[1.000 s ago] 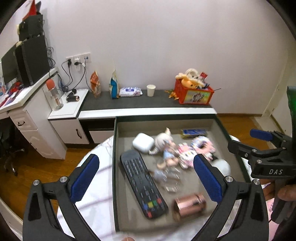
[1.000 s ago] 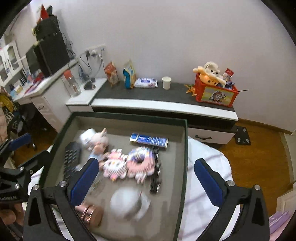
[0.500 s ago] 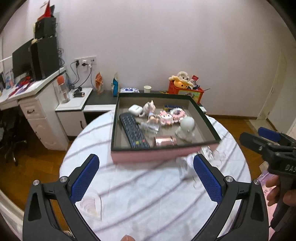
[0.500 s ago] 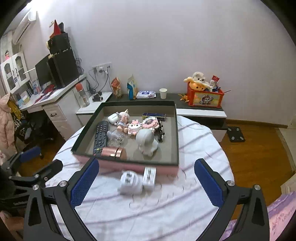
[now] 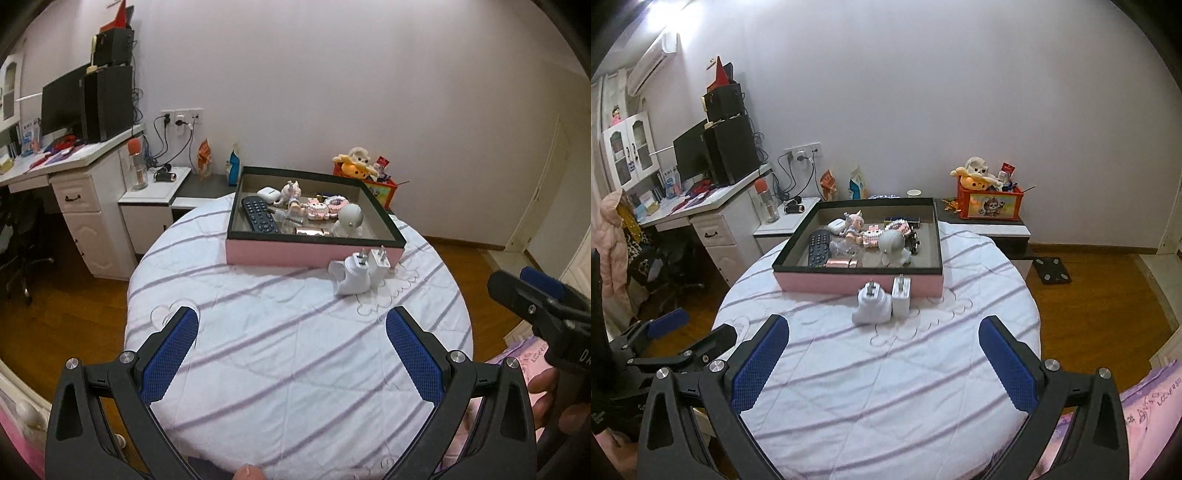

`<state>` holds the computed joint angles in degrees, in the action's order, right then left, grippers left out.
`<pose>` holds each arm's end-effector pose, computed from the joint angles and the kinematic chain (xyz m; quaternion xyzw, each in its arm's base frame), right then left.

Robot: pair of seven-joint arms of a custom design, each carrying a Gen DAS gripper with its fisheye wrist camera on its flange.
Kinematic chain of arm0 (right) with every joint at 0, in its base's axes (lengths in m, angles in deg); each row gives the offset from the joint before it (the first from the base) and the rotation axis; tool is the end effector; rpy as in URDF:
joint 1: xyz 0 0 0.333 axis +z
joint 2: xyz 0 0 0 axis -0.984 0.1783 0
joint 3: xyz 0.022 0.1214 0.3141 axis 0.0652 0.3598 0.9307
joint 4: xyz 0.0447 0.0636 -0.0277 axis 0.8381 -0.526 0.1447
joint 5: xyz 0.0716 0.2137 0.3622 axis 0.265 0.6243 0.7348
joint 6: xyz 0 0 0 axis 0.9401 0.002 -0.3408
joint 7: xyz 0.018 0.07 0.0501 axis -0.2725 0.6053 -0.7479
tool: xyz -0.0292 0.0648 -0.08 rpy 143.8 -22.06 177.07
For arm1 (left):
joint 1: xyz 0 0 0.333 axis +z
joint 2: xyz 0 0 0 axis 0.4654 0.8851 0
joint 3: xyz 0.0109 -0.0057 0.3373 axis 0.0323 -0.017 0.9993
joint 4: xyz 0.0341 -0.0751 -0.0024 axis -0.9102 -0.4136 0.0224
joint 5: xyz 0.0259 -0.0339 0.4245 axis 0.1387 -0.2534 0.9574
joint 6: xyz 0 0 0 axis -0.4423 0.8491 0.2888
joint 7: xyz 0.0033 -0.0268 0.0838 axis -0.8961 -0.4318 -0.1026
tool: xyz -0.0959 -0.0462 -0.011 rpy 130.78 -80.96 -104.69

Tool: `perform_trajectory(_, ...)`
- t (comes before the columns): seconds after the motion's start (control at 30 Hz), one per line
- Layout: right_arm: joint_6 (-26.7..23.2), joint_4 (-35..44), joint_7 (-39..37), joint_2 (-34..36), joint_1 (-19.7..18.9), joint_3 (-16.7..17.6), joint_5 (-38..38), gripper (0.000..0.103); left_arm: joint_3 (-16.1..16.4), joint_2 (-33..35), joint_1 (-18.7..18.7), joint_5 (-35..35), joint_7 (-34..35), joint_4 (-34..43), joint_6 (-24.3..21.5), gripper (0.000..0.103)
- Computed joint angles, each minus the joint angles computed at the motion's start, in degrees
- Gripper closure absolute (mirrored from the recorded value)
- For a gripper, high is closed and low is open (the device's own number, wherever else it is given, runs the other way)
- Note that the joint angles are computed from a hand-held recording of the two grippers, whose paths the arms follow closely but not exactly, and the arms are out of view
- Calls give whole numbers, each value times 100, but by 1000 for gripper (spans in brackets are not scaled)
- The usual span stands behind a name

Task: Organize rigid objects
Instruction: 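Move both tools back from the box toward the two white chargers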

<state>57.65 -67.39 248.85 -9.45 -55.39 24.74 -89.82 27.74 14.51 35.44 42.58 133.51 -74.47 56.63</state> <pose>0.6453 0.2957 0.6037 -0.4975 0.7508 -0.3348 0.2770 0.7324 -0.0147 0.5592 -0.4621 0.7755 -0.4063 0.1416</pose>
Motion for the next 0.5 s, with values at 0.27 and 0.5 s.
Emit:
perform_trajectory(0.27,37,-733,396,-378,5,152,74,0,115,-310,83,-215,84,-475,-40,0)
perform_trajectory(0.5,46,-933,548,-464,-52,223,123,0,160,-401,52,-224,154,-595,-37,0)
